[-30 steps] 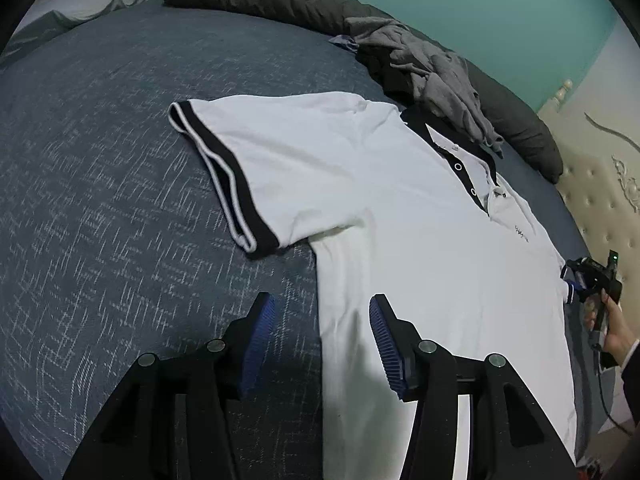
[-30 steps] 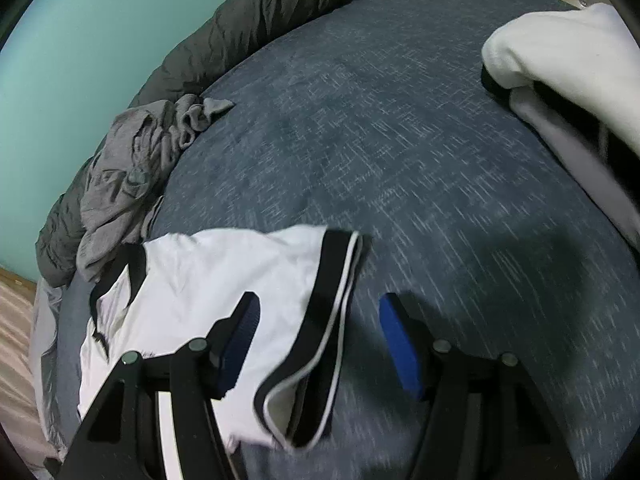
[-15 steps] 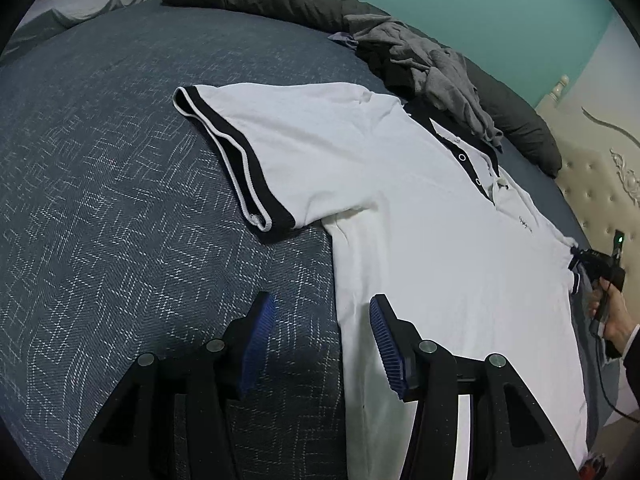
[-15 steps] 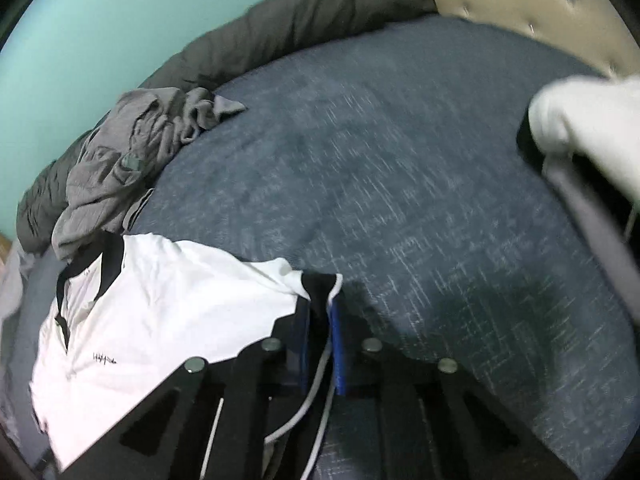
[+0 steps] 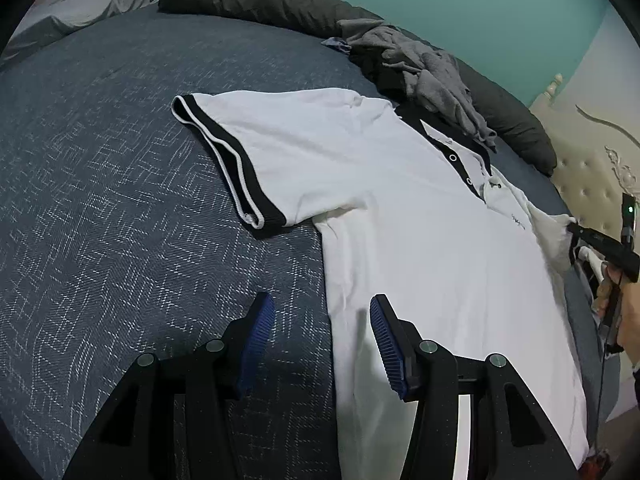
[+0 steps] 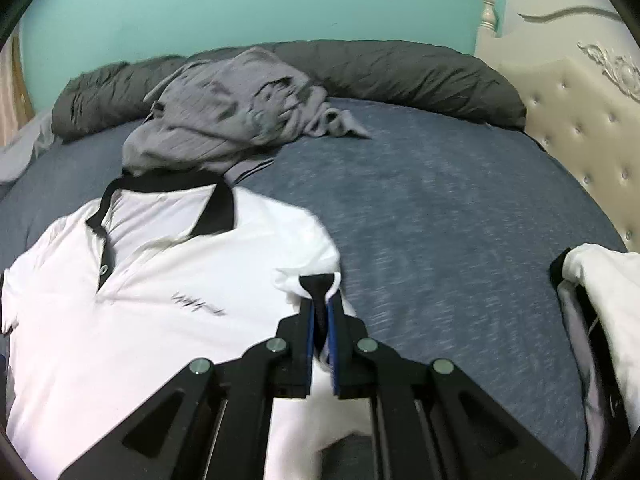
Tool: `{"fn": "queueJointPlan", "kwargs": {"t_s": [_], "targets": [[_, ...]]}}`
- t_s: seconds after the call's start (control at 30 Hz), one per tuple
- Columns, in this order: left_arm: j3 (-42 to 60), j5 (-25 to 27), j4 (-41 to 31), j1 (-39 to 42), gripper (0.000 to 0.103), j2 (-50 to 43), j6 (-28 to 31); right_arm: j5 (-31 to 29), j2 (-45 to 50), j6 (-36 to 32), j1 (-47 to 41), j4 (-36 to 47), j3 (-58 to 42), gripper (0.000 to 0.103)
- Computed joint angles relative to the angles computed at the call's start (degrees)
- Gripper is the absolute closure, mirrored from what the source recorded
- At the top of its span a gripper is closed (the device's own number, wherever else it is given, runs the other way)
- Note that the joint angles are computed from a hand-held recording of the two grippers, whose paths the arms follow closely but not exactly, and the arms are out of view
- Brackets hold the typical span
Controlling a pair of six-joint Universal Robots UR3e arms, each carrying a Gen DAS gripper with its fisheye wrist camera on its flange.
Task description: Fold clothes
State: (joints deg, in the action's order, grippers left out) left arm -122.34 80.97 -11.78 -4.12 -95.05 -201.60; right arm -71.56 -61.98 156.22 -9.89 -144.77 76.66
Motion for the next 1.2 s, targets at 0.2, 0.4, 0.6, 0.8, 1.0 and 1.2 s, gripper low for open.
{"fn": "queueJointPlan", "kwargs": {"t_s": [0.2,0.4,0.6,0.8,1.0,1.2], "targets": [[-0.95,-1.49,0.39,0.60,0.049,1.17,0.67,-3.93,-1.72,5.58,6.55,-0.95,3.90,0.097],[-2.62,-3.69,0.58,2.66,0.049,3.22,0.87,-5.61,4.74,7.91,11.50,16.36,-9.06,0.091],[-2.98,-4.80,0.57,3.10,0.049,4.04,1.16,7.50,-3.44,9.67,3.30,10.04,0.25,0.066],[-3.43,-5.16,0.51,3.41,0.049,4.96,1.15,9.98,-3.77,13.03,-4.84,9.66,2.28,0.066],[-3.10,-5.36,0.35,3.24,0.049,4.66,1.35,9.29,0.50,12.28,-7.23,9.14,1.51,0.066],[-3.02,-5.97,0.48,3.70,0.049,3.99,1.65,11.77,5.82,15.24,-7.80,6.17,-1.45,0.065]]}}
